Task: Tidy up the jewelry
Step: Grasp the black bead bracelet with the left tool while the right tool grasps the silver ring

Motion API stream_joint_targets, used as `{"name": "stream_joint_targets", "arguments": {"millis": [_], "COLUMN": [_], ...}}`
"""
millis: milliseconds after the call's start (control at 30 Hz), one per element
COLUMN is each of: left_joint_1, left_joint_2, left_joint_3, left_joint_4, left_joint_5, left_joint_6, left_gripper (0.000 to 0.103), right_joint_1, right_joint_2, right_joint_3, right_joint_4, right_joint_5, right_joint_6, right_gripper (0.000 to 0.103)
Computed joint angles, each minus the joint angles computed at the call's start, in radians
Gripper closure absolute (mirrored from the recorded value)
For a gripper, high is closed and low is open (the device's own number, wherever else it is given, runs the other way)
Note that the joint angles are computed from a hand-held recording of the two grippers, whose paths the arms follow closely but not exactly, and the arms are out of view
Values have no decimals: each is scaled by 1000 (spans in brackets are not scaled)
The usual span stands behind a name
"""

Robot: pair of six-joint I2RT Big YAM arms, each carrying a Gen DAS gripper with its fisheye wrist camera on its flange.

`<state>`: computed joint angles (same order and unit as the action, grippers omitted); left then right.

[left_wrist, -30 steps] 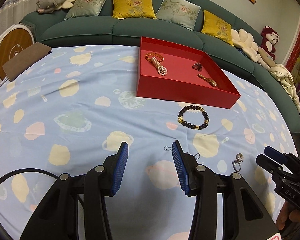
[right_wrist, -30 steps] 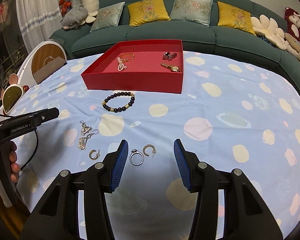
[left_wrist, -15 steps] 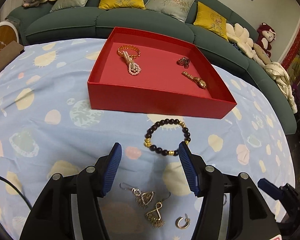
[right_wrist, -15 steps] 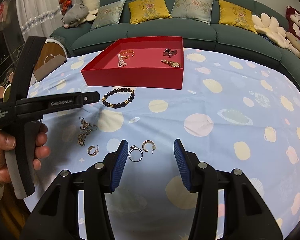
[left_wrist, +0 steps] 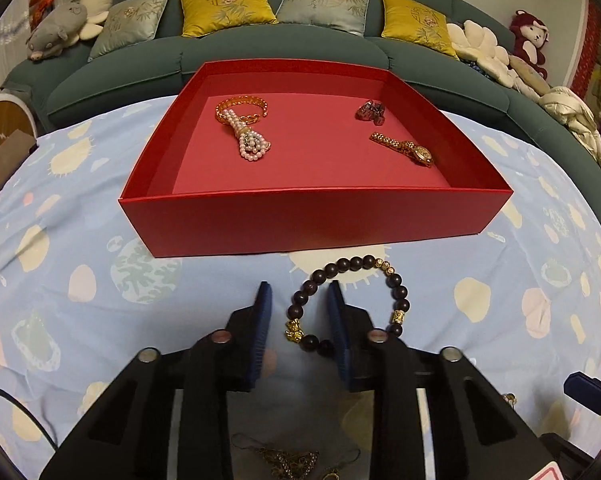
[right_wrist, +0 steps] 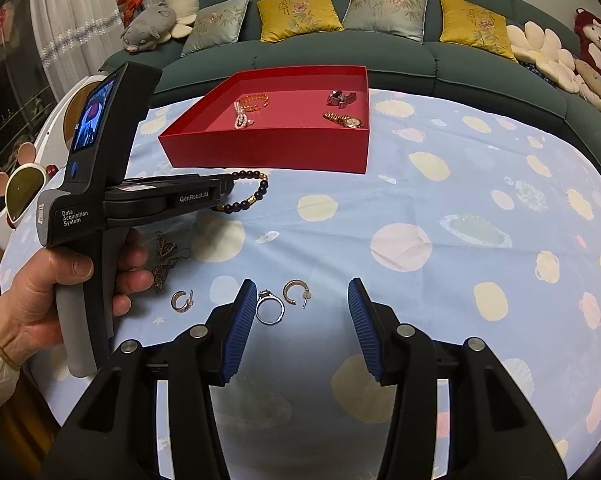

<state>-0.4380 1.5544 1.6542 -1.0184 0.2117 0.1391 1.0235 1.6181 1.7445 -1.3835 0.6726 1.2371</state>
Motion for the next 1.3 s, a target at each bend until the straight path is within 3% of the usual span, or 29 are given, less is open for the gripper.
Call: {"name": "stream_joint_targets", "arguments": {"millis": [33, 367, 600, 767, 933, 1067, 1300], "left_joint_1": [1, 21, 75, 125, 156, 172, 194], "left_joint_2": [1, -38, -109, -143, -155, -163, -165], "left_joint_3": [1, 16, 15, 6, -4, -19, -22], "left_joint_4": [-4, -26, -60, -91, -99, -105, -108], "left_joint_5": [12, 79, 159, 215, 229, 234, 246], "left_joint_6": [8, -4, 7, 12, 28, 51, 67], "left_gripper": [98, 98, 98, 98, 98, 98, 98], "right_joint_1": [0, 10, -2, -5, -13, -17, -24], "right_joint_2": [1, 13, 30, 40, 46, 65, 69], "right_joint_3": [-1, -4, -13, -9, -5, 17, 22], "right_joint_4": [0, 9, 65, 61, 67, 54, 56], "right_joint_5": [-4, -33, -100, -91, -84, -73, -73], "right_joint_6": [-1, -17, -65, -51, -52, -70, -73], "right_gripper": [57, 60, 67, 69, 68, 78, 83]}}
